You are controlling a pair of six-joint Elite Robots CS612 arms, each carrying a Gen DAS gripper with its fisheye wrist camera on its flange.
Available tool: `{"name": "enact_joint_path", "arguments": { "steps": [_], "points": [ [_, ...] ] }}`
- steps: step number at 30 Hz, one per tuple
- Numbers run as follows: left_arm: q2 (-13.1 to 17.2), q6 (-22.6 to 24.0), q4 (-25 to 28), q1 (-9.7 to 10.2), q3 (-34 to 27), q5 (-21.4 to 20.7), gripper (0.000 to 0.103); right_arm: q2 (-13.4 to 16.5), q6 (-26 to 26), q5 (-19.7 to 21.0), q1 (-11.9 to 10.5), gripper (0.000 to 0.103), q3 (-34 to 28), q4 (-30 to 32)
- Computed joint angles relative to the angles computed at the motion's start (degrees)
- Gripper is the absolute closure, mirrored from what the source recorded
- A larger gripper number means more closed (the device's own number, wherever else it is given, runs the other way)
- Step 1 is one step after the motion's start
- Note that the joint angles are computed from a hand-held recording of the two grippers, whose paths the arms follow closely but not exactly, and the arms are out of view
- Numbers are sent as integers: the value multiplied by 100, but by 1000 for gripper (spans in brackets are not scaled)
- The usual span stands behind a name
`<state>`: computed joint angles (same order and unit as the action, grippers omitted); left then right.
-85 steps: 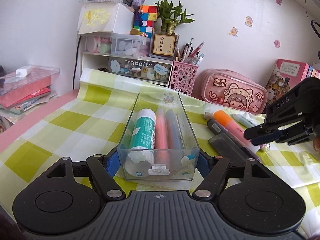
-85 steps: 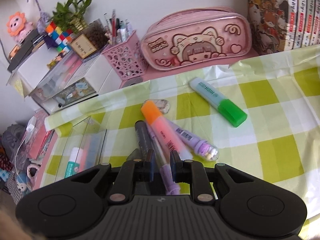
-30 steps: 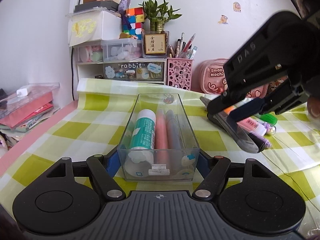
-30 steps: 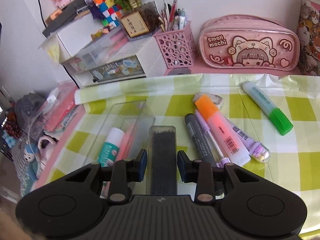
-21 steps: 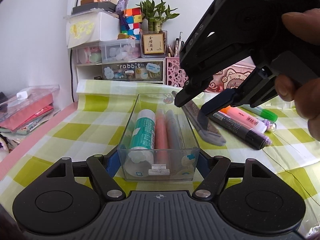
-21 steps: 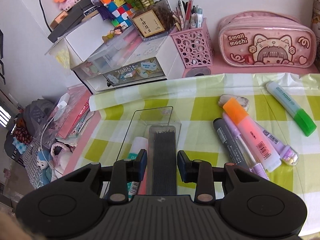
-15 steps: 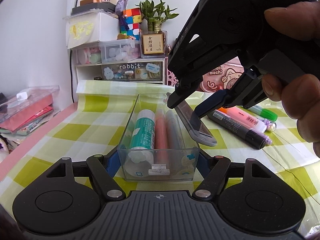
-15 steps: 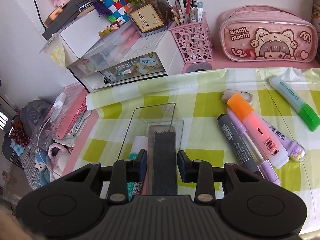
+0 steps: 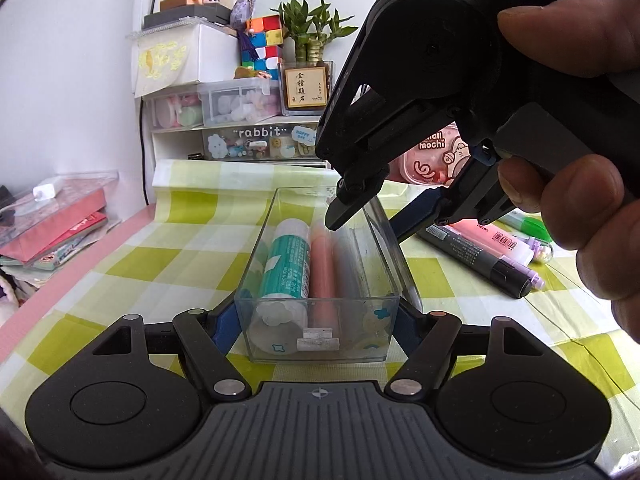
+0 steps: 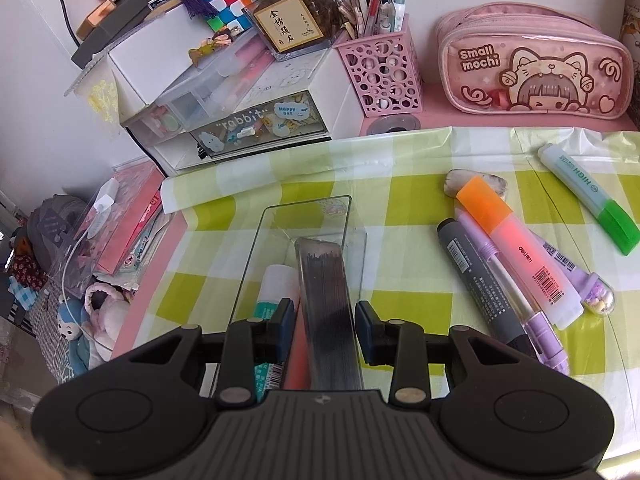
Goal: Organize stationery
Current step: 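Carry the dark grey case over the clear box with the right gripper, then lower the dark grey case into the clear box and open the right gripper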
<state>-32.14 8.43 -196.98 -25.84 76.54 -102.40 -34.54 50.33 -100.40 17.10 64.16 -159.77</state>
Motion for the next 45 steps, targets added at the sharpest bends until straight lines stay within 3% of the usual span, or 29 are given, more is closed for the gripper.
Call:
{"name": "enact_joint_path", "arguments": {
  "steps": [2,3,6,15,19,24,28,31,34,45],
  "points": [
    [1,-11,5,3,-2,-8,30,27,-87,-49,22,77,-48,-1],
    [-1,-19,8,2,-1,1,30,45,-110,-153,43,85,-100,97],
    [-3,-22,9,4,3,-3,30,41,50,-254,44,96,-74,141],
    [-10,-17,9,2,12,-15,30,-120,332,216,-62,96,400,-607],
    [-8,-20,13,2,7,-10,30,-178,133,-253,9,99,400,-559],
    [-7,-7,16,2,1,-3,30,-205,84,-395,14,99,377,-922],
    [-7,-7,16,2,1,-3,30,-110,-174,-246,13,99,104,-643],
    [-5,2,28,9,-9,-26,30,30,-405,14,4,99,-208,-87],
    [2,13,25,13,-17,-41,30,112,-356,77,-3,99,-351,204],
    [7,14,29,14,-25,-44,30,136,-732,-135,57,97,-434,503]
  ]
}}
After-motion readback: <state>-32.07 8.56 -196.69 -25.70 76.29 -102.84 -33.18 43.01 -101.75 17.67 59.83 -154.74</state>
